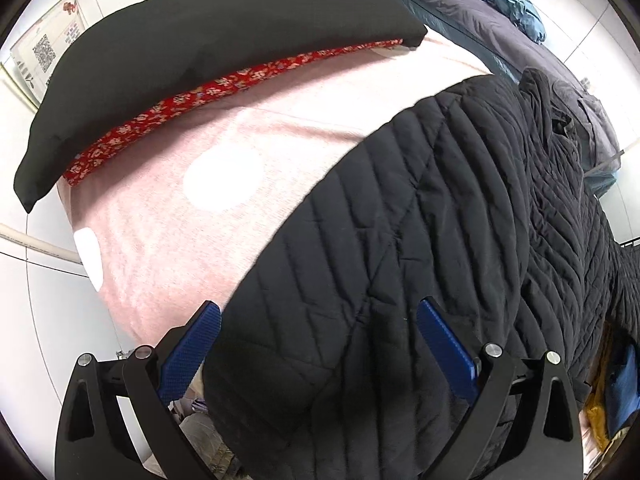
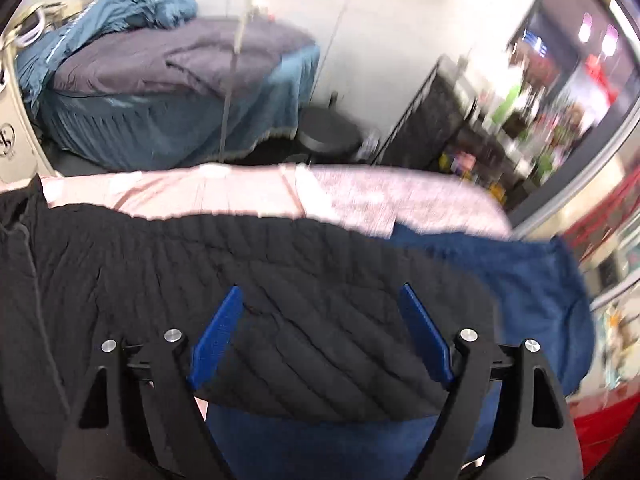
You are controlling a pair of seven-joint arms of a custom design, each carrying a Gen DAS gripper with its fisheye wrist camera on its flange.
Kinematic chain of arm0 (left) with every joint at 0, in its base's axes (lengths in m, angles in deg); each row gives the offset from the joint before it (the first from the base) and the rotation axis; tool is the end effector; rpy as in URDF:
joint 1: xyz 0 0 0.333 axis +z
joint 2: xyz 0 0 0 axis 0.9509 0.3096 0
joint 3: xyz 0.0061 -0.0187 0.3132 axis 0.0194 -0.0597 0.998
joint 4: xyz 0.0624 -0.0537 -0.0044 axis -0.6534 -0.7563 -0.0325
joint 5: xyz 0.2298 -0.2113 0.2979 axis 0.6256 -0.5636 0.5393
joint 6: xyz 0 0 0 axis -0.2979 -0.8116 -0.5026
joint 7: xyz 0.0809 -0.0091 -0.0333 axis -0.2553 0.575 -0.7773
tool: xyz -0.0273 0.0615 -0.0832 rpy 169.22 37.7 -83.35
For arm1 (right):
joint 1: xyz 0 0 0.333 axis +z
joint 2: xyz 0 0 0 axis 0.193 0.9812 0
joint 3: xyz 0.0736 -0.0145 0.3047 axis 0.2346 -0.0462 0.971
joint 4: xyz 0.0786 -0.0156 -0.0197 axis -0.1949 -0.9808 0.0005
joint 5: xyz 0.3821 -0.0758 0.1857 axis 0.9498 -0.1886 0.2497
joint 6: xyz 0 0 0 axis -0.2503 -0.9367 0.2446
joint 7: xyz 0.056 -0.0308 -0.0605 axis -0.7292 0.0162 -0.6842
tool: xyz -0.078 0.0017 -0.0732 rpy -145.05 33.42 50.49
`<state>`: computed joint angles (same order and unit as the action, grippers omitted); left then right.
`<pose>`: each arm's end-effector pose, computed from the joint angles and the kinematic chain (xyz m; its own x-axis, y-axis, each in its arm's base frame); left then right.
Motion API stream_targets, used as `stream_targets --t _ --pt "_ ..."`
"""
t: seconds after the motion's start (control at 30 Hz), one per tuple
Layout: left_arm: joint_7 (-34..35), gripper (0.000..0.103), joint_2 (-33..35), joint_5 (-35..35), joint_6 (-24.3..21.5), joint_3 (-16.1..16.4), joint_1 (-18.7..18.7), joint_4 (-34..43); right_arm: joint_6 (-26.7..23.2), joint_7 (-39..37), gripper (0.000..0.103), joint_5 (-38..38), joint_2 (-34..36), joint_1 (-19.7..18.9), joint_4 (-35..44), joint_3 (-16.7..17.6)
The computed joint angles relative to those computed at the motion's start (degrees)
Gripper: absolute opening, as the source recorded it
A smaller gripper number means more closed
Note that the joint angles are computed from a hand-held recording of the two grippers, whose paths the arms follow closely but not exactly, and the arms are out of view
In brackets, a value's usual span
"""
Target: Fold large clothes
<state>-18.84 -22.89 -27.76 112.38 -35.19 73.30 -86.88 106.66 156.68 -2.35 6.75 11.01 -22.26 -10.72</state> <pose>0.4910 -0.0223 0.4240 0.5646 -0.8204 0.0901 -0.7762 -0.5649 -0.2801 0.7385 -0.1233 0.5318 -0.1883 -0.9380 0.2910 -0.8516 0.0084 -0.5241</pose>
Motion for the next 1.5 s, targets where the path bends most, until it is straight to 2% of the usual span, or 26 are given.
stream_targets --t 0.07,0.13,0.2,0.27,0.3,0.37,0.43,0.47,0.5,0.57,0.6,0.63,0.7,0.77,0.9,1.03,1.07,1.1,1.17,1.27,1.33,1.37,1.4,1.43,1.47,1.5 --pt "1.6 0.096 -0.1 -0.7 1.1 0.8 -0.1 -0.3 3.7 1.2 0.086 -0.7 -2.6 0.6 -3.3 0.2" --pt "3.9 0.097 0.7 -2.2 3.1 1.7 -0.2 -0.3 4.1 -1.8 0.089 4.6 -3.3 -0.8 -3.2 2.1" --pt "9.8 0.097 2.8 -8.2 5.6 4.0 -2.0 0.2 2.4 -4.0 0.089 9.2 -3.7 -1.5 -2.7 3.3" --pt "17.9 0.096 6.6 -16.5 6.0 5.8 -3.8 1.7 1.0 -4.5 0.089 11.8 -4.2 -1.5 -3.3 3.8" --pt "20.8 0.096 8.4 -19.3 5.6 5.9 -4.0 2.4 -0.4 -5.1 0.089 13.9 -4.3 -1.7 -3.5 4.2" --pt "20.4 0.094 10.7 -17.4 5.6 3.7 -2.8 3.4 -3.3 -5.5 0.089 16.3 -4.7 -1.6 -3.9 4.7" --pt "20.7 0.08 11.4 -15.9 6.1 2.1 -2.0 4.1 -5.0 -6.0 0.089 18.4 -5.6 -1.5 -5.6 5.1" --pt "21.6 0.064 11.4 -16.7 6.0 1.8 -2.0 4.4 -5.2 -6.1 0.089 19.1 -6.4 -1.3 -7.1 5.3" --pt "22.3 0.042 11.3 -17.3 6.0 1.5 -2.0 4.6 -5.4 -6.2 0.089 19.4 -7.2 -1.0 -8.6 5.4" --pt "20.7 0.022 11.3 -13.5 3.6 0.3 -1.5 6.3 -6.1 -6.3 0.089 19.4 -8.7 -0.4 -11.4 5.7" --pt "19.9 0.005 11.2 -10.7 2.4 -0.3 -1.3 7.2 -6.5 -6.7 0.089 19.7 -9.4 -0.1 -12.6 5.9" --pt "20.5 0.005 10.7 -9.3 1.8 -0.6 -1.4 7.8 -6.8 -7.3 0.089 19.8 -9.8 0.2 -13.5 6.1" --pt "17.9 0.005 9.3 -3.3 0.2 -1.7 -1.0 9.1 -7.4 -8.1 0.089 19.7 -10.6 0.8 -15.1 6.5" --pt "15.5 0.004 7.6 -0.1 0.3 -1.7 -0.5 9.7 -8.7 -9.3 0.089 21.0 -11.2 1.1 -16.1 6.9" --pt "5.6 0.004 4.3 9.4 1.4 -2.4 2.5 11.8 -10.0 -11.3 0.089 22.9 -12.1 1.8 -17.5 7.5" --pt "0.5 0.003 7.0 19.5 0.9 -2.7 5.1 19.6 -11.0 -12.7 0.089 23.6 -13.0 2.5 -18.4 7.8" --pt "-1.9 0.0 8.1 24.8 0.0 -2.8 5.3 21.9 -11.0 -13.0 0.089 24.0 -13.4 2.6 -18.7 7.9" --pt "-5.3 0.0 9.7 33.2 -2.5 -4.9 7.1 25.3 -11.1 -13.4 0.089 24.3 -13.7 2.7 -19.1 8.0" --pt "-6.0 0.0 13.2 40.0 -6.3 -4.8 6.5 31.4 -10.8 -13.3 0.089 23.8 -14.4 3.0 -19.7 8.0" --pt "-5.6 0.0 19.5 40.8 -11.0 -2.9 4.8 39.5 -11.6 -13.1 0.089 24.3 -14.5 3.0 -19.9 7.9" --pt "-3.1 0.003 20.7 31.9 -6.6 -1.3 4.5 40.3 -12.7 -12.8 0.089 24.9 -14.0 2.7 -19.3 7.7" --pt "-2.4 0.023 20.6 27.5 -4.5 -0.8 4.4 39.7 -13.3 -12.7 0.089 25.5 -14.0 2.5 -19.3 7.6" --pt "-2.5 0.066 19.7 24.4 -2.9 -0.4 4.4 38.1 -13.7 -12.3 0.089 25.9 -14.1 2.3 -19.4 7.5" --pt "-4.1 0.084 18.6 23.8 -1.1 -0.3 4.1 35.9 -14.1 -11.9 0.089 26.1 -14.2 2.2 -19.6 7.4" --pt "-7.0 0.095 16.9 25.2 1.7 -0.4 3.9 32.9 -14.6 -11.6 0.089 26.4 -14.2 2.0 -19.8 7.3" --pt "-8.7 0.095 15.1 25.4 4.4 -0.4 3.8 29.6 -15.3 -11.3 0.089 26.7 -14.2 1.8 -19.9 7.2"
